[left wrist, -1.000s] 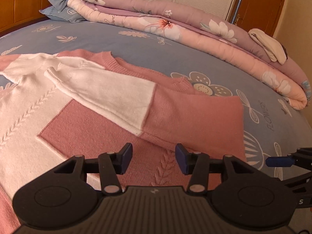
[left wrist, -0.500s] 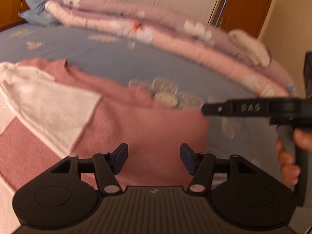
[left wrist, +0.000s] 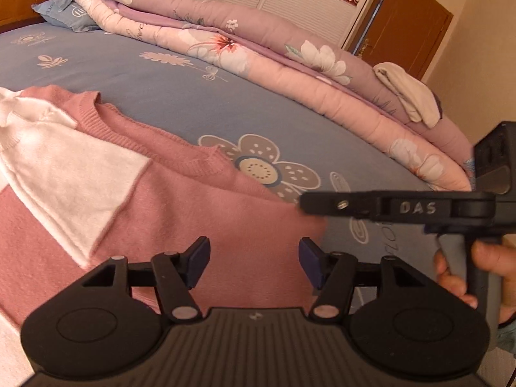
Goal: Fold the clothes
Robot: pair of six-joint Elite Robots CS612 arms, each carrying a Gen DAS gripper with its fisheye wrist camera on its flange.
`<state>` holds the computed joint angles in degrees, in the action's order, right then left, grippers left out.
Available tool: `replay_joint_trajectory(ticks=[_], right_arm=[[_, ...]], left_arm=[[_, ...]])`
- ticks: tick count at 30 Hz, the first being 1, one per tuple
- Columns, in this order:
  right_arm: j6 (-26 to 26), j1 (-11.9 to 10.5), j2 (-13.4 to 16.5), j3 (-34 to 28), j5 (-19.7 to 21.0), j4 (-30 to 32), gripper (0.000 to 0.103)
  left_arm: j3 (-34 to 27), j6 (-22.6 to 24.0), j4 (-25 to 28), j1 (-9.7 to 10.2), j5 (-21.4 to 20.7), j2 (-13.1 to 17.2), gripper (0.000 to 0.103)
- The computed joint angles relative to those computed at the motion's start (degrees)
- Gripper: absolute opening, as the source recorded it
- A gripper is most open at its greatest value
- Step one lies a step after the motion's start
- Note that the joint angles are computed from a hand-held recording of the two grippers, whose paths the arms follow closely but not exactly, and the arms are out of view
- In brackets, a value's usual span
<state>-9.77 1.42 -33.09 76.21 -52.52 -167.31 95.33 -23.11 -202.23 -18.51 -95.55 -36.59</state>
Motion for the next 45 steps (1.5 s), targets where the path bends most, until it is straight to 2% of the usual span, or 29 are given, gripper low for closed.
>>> replay_joint_trajectory(ticks=[1,2,3,4,6,8,11,12,13,15,17,19,20,22,25,27,29,33,35,38,42,45], right_arm=[[-1.0,0.0,0.4,-0.5,-0.5,1.7,0.018],[0.0,0.1,1.0,-1.2,-1.6,2.6,0.010],[3.4,-0.4,1.8,-1.9,-0.3,2.8,0.000],[6.9,-1.0,2.7,-2.7,1.5,3.0,0.000],[13.0,-1.8,3.7,-3.6,3.7,2.3,0.000],[14.8,-1.7,3.1,-2.8,2.5,-0.1,0.000],[15.5,-1.8,1.8,-0.9,1.6,-4.1,0.007],[15.2,-1.8,1.5,-0.5,1.2,-4.6,0.007],[14.5,-1.7,1.4,-0.4,0.3,-3.8,0.007],[14.3,-1.5,1.6,-0.6,-1.3,-2.4,0.000],[14.0,-1.4,1.5,-0.4,-2.5,-2.1,0.000],[12.9,-1.1,0.5,0.7,-3.2,-3.0,0.008],[11.9,-1.1,-0.1,1.6,-2.6,-4.0,0.010],[9.9,-1.3,-1.2,3.1,1.0,-3.9,0.011],[4.7,-1.0,-2.0,4.2,3.1,0.5,0.011],[1.4,-0.2,-1.9,4.2,0.5,4.1,0.010],[1.3,0.1,-1.8,4.7,-0.5,3.5,0.010],[-1.8,-0.1,-3.9,7.4,2.3,3.0,0.013],[-4.8,0.2,-4.4,8.2,1.3,5.6,0.013],[-4.4,0.5,-4.3,8.6,0.4,5.3,0.013],[-5.3,0.4,-5.6,10.0,1.9,2.8,0.018],[-8.2,1.3,-5.7,10.5,-1.6,4.5,0.022]], left_arm=[[0.2,0.1,0.1,-0.11,-0.7,0.0,0.061],[0.3,0.0,1.1,-0.17,-1.1,-0.1,0.062],[0.4,0.0,3.9,-0.28,-1.0,-0.4,0.062],[0.5,0.9,6.4,-0.48,-0.3,-0.4,0.061],[1.0,3.3,5.6,-0.93,1.1,-0.3,0.064],[1.5,5.2,4.9,-1.26,2.0,-0.6,0.063],[2.0,3.3,2.3,-1.09,1.8,-1.1,0.063],[2.1,2.4,0.5,-1.07,2.3,-1.0,0.065],[2.0,1.8,1.2,-1.09,2.9,-0.9,0.067],[1.4,0.7,5.4,-1.15,4.4,-1.1,0.067],[1.4,3.2,7.6,-1.62,6.2,-1.1,0.067],[2.2,6.2,7.4,-2.33,8.0,-1.6,0.067],[2.6,5.8,7.2,-2.29,7.4,-2.1,0.067],[4.2,3.7,5.2,-2.00,6.0,-3.0,0.067],[7.0,0.6,2.9,-1.85,5.7,-4.6,0.067],[8.9,-1.6,2.8,-1.73,5.7,-5.7,0.067],[10.9,-2.8,3.3,-1.97,7.5,-7.0,0.067],[14.5,-5.9,4.1,-2.58,11.6,-9.4,0.067],[15.3,-8.7,4.5,-2.61,12.3,-10.0,0.067],[16.0,-11.5,6.2,-2.96,14.0,-10.8,0.067],[17.1,-14.5,5.8,-3.83,16.3,-11.7,0.068],[18.1,-17.8,5.6,-4.20,17.0,-12.5,0.068]])
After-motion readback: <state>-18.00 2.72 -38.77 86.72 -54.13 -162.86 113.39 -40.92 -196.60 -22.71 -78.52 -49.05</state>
